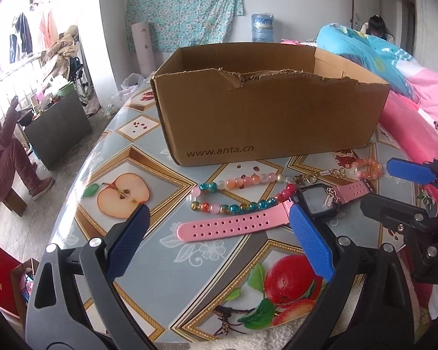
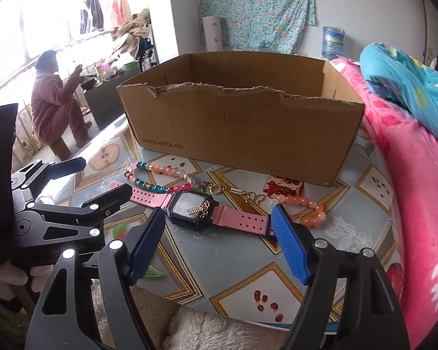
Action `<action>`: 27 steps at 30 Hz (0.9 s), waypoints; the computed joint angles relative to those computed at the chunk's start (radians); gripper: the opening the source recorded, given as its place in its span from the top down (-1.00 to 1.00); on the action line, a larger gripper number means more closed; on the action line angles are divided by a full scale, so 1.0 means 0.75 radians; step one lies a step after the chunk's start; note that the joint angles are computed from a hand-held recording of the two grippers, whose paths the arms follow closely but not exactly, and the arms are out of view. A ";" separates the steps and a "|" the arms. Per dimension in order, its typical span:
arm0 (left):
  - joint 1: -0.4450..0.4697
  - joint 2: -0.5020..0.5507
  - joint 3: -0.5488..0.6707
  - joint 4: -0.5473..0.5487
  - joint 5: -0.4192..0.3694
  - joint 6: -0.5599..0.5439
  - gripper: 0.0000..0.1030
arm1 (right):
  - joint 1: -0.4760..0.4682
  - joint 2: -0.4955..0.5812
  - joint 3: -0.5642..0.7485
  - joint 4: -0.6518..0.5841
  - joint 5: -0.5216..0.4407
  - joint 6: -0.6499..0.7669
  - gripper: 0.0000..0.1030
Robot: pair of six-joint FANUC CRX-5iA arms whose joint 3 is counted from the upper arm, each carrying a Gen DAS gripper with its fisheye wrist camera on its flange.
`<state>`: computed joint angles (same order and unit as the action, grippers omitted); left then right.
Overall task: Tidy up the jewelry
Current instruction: 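Move both tools toward the pink-strapped black smartwatch, then close the right tool on the smartwatch face and lift it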
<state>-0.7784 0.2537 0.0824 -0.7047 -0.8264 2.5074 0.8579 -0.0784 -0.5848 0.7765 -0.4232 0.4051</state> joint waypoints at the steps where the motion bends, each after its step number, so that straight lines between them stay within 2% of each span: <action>1: 0.000 0.005 0.002 -0.007 0.009 -0.008 -0.79 | -0.002 0.014 0.025 -0.071 0.007 0.080 -0.23; 5: 0.000 0.029 0.012 -0.032 0.021 -0.050 -0.76 | -0.007 0.078 0.142 -0.319 -0.015 0.372 0.00; 7: 0.010 0.037 0.011 -0.013 0.031 -0.085 -0.52 | -0.013 0.109 0.203 -0.445 -0.036 0.514 0.09; 12: 0.053 0.044 -0.009 0.080 0.080 -0.154 -0.20 | -0.022 0.159 0.306 -0.666 -0.103 0.741 0.24; 16: 0.073 0.049 -0.026 0.124 0.103 -0.198 0.01 | -0.021 0.187 0.343 -0.703 -0.156 0.779 0.40; 20: 0.108 0.034 -0.068 0.196 0.165 -0.224 0.06 | -0.031 0.199 0.387 -0.750 -0.218 0.814 0.58; 23: 0.122 0.030 -0.083 0.222 0.193 -0.230 0.07 | -0.046 0.209 0.426 -0.810 -0.267 0.862 0.62; 24: 0.123 0.029 -0.086 0.224 0.199 -0.227 0.07 | -0.049 0.209 0.436 -0.826 -0.279 0.871 0.69; 25: 0.125 0.028 -0.090 0.226 0.206 -0.225 0.08 | -0.052 0.208 0.438 -0.833 -0.280 0.867 0.88; 27: 0.124 0.027 -0.094 0.224 0.211 -0.223 0.08 | -0.067 0.210 0.458 -0.856 -0.302 0.858 0.96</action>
<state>-0.6853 0.2738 0.0121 -0.5368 -0.6679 2.3399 0.8078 0.0794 -0.2415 0.1343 -0.6500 1.0485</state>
